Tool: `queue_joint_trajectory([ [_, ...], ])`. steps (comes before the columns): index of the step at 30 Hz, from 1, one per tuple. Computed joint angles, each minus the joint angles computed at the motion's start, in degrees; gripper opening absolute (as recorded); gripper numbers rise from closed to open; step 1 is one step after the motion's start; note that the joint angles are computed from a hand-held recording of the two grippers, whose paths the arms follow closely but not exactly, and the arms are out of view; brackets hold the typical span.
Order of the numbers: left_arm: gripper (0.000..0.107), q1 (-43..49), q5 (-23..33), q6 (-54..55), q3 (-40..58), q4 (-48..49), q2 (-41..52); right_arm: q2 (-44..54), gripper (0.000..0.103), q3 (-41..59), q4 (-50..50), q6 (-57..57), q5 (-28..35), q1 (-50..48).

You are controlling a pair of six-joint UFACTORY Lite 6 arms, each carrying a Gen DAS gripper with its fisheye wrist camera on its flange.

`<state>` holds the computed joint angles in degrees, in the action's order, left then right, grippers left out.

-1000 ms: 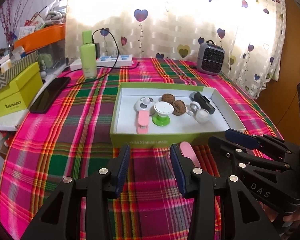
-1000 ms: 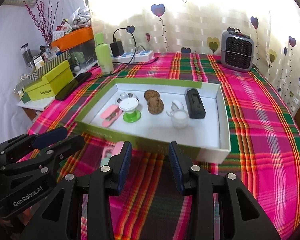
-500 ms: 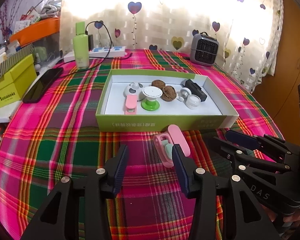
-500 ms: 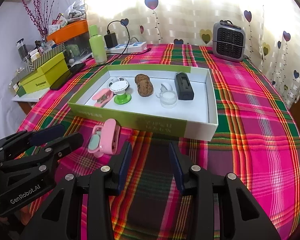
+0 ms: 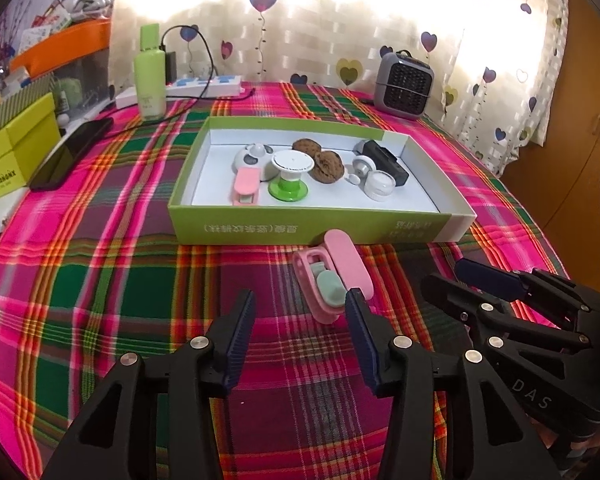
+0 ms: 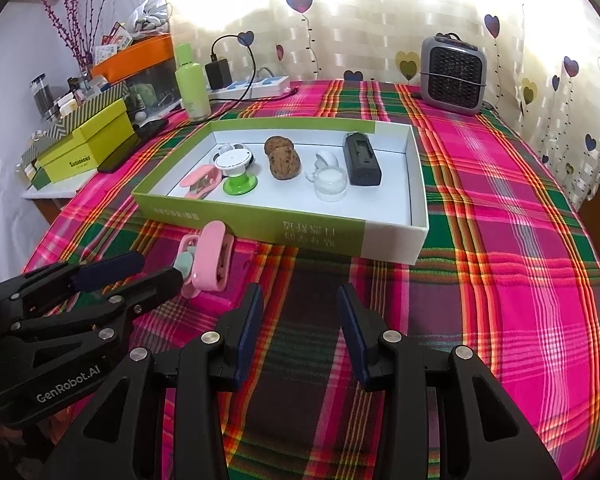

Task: Organize objects
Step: 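Grasp the pink case with mint insert with the left gripper while the right grasps the pink clip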

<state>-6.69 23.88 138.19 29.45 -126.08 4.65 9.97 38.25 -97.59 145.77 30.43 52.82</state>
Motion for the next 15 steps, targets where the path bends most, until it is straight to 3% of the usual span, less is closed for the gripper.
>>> queue_joint_trajectory([
  [15,0.049,-1.34,0.20,-2.85,3.30,3.03,4.18,-0.35,0.040,-1.07,-3.24,3.96,-1.60,-1.50],
])
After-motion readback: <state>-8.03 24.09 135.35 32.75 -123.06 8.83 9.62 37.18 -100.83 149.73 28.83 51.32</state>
